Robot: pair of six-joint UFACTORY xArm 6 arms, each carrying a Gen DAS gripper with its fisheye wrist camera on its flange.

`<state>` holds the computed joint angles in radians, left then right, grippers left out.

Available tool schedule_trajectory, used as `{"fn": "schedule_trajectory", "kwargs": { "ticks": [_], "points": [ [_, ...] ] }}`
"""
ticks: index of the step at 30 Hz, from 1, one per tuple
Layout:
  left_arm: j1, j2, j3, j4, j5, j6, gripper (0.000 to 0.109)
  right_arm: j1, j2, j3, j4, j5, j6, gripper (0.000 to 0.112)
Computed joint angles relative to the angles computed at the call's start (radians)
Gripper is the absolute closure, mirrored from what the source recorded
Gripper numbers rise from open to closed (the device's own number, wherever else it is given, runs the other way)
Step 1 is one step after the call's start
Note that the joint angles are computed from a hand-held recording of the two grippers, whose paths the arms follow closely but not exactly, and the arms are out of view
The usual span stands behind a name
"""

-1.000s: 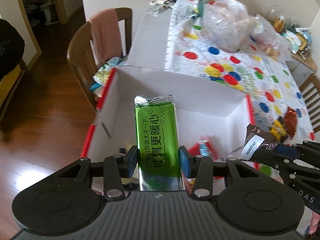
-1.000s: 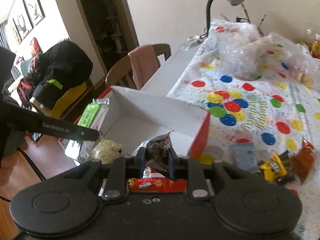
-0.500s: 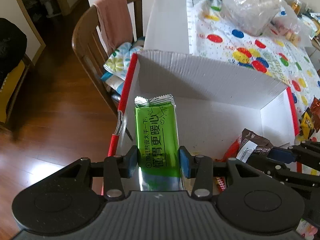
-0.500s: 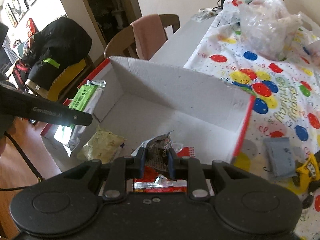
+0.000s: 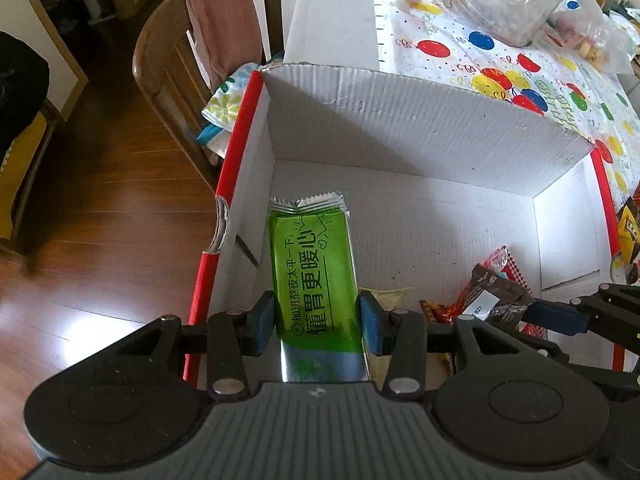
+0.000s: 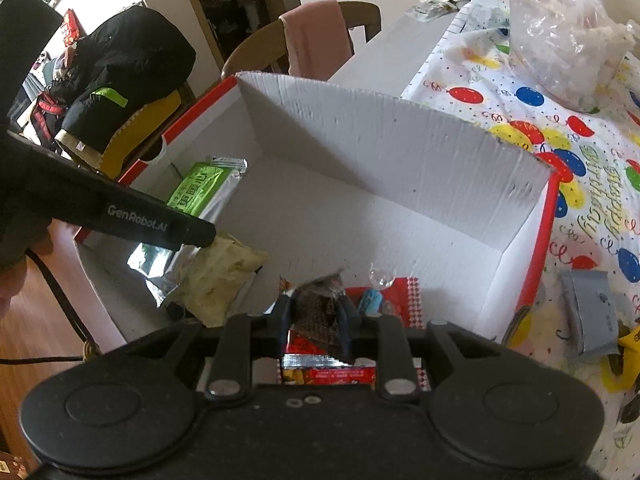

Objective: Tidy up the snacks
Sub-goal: 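Carry the green bar and dark candy into the red box and open both tools, then move both tools back over the remaining snacks on the table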

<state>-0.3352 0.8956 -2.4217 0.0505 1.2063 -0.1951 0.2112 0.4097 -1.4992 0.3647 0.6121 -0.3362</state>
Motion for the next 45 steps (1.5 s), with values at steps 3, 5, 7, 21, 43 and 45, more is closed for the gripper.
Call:
{"fn": "schedule_trajectory", "kwargs": {
  "ticks": [3,5,7,21,43,45],
  "points": [
    [-0.002,-0.037,0.063,0.002,-0.034,-0.008,0.064,-0.002,-0.007,0.009,0.013,0.001,-0.010,0.085],
    [-0.003,-0.055,0.094,0.005,-0.053,-0.012,0.063,-0.004,-0.013,0.016,0.018,-0.001,-0.010,0.083],
    [-0.004,-0.080,0.135,0.001,-0.077,-0.014,0.060,-0.008,-0.021,0.024,0.025,-0.003,-0.008,0.080],
    [-0.042,-0.327,0.486,-0.013,-0.335,-0.014,0.049,-0.035,-0.144,0.134,0.140,-0.065,-0.081,0.065],
    [-0.189,-0.508,0.729,0.118,-0.646,-0.153,0.031,-0.145,-0.416,0.354,0.374,-0.167,-0.285,0.026],
    [-0.209,-0.502,0.726,0.118,-0.661,-0.153,0.030,-0.168,-0.442,0.377,0.412,-0.175,-0.325,0.020]
  ]
}}
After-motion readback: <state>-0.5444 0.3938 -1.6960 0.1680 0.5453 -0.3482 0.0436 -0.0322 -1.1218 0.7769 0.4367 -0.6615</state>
